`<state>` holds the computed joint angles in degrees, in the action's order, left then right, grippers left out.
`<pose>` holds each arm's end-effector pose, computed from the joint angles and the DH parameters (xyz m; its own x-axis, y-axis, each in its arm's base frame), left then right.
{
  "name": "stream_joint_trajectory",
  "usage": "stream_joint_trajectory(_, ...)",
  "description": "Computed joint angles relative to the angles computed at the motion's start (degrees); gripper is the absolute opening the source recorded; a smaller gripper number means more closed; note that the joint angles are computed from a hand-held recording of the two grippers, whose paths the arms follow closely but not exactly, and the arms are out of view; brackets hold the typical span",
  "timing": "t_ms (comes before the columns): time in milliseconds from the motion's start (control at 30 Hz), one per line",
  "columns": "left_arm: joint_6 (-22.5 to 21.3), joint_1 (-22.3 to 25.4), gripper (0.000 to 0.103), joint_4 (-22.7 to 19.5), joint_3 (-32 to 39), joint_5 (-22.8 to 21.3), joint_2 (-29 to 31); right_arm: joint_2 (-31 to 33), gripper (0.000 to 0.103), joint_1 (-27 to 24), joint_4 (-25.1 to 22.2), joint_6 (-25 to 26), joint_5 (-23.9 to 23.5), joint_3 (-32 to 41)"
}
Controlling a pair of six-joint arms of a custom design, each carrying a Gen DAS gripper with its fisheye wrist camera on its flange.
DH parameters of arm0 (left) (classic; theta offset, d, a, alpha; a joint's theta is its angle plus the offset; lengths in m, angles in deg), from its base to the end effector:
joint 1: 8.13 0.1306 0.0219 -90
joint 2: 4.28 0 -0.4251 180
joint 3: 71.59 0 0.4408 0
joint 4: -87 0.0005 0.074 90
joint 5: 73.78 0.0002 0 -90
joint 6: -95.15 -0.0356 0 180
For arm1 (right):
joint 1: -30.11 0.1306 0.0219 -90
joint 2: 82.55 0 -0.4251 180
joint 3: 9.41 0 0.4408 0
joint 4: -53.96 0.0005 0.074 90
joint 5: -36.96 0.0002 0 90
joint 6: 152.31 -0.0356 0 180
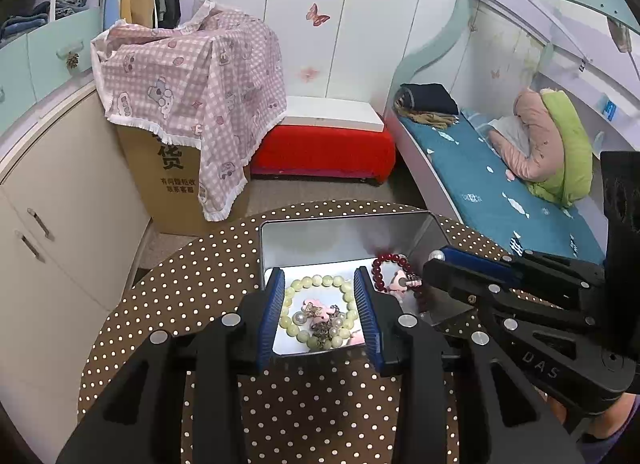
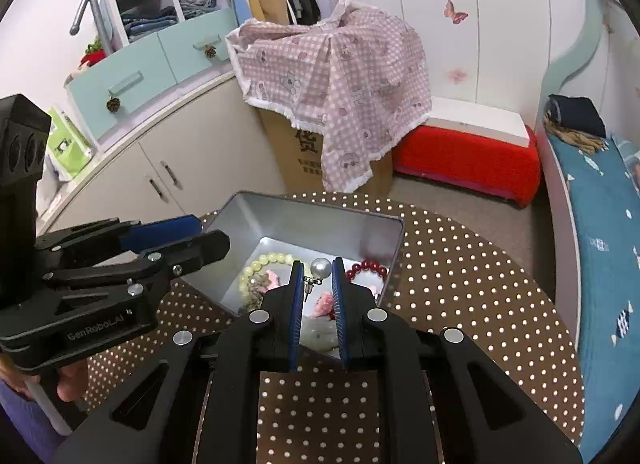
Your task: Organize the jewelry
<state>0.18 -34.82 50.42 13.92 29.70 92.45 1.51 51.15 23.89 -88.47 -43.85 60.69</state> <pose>0.5115 -0.2670 0.3864 -0.6094 0.4007 -0.6842 0.6319 0.7667 -0.1138 0.4540 0.1680 0.3711 -0.6913 0.2004 -0.6943 0.0641 0.9740 0.2173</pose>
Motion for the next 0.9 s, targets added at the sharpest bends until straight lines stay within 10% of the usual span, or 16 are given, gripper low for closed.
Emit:
stream_joint_trajectory(233, 1.45, 0.54, 0.061, 2.27, -1.81, -0.12, -2.55, -2.23, 0.018, 0.95, -1.19, -0.46, 1.9, -0.19)
stream_joint_trajectory(333, 1.9, 0.78, 0.066, 3.09, -2.96, -0.49, -4.27, -4.15, 0.044, 1.76, -1.88, -1.76, 3.87, -0.83)
stream_joint_trajectory(467, 2.9, 1.22, 0.079, 5.31, -5.81, -0.64, -8.15, -7.23, 0.053, 3.9, -3.38, -2.34, 7.08, -1.32)
stream_joint_trajectory(900, 2.41, -0.12, 0.085, 9.44, -16.36, -6.39, -24.49, -16.72, 0.07, 17.3, -10.52, -5.7, 21.02, -1.26)
